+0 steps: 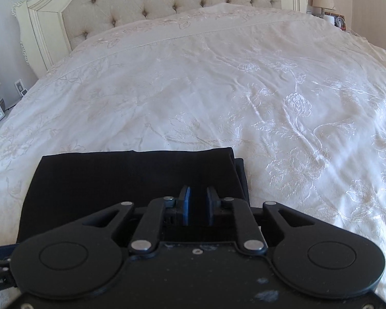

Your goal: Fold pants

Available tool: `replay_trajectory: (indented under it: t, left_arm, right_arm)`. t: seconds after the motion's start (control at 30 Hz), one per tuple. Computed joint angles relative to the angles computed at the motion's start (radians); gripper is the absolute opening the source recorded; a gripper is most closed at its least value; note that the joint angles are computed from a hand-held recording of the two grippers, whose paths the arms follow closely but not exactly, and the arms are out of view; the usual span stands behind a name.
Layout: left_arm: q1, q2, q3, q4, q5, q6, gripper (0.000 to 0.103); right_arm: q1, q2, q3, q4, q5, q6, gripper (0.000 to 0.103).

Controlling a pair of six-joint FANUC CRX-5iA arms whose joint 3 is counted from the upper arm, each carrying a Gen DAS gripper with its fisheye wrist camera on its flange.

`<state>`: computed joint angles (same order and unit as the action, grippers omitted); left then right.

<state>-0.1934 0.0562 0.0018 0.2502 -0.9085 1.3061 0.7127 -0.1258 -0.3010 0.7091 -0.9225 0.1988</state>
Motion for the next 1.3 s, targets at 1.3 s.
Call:
replay_trajectory:
  t: [1.3]
  left_arm:
    - [-0.279, -0.138, 0.140, -0.398, -0.164, 0.390, 0.060]
  right_arm:
    - [0.347, -0.205, -0.106, 0.189, -0.313, -0.333, 0.044]
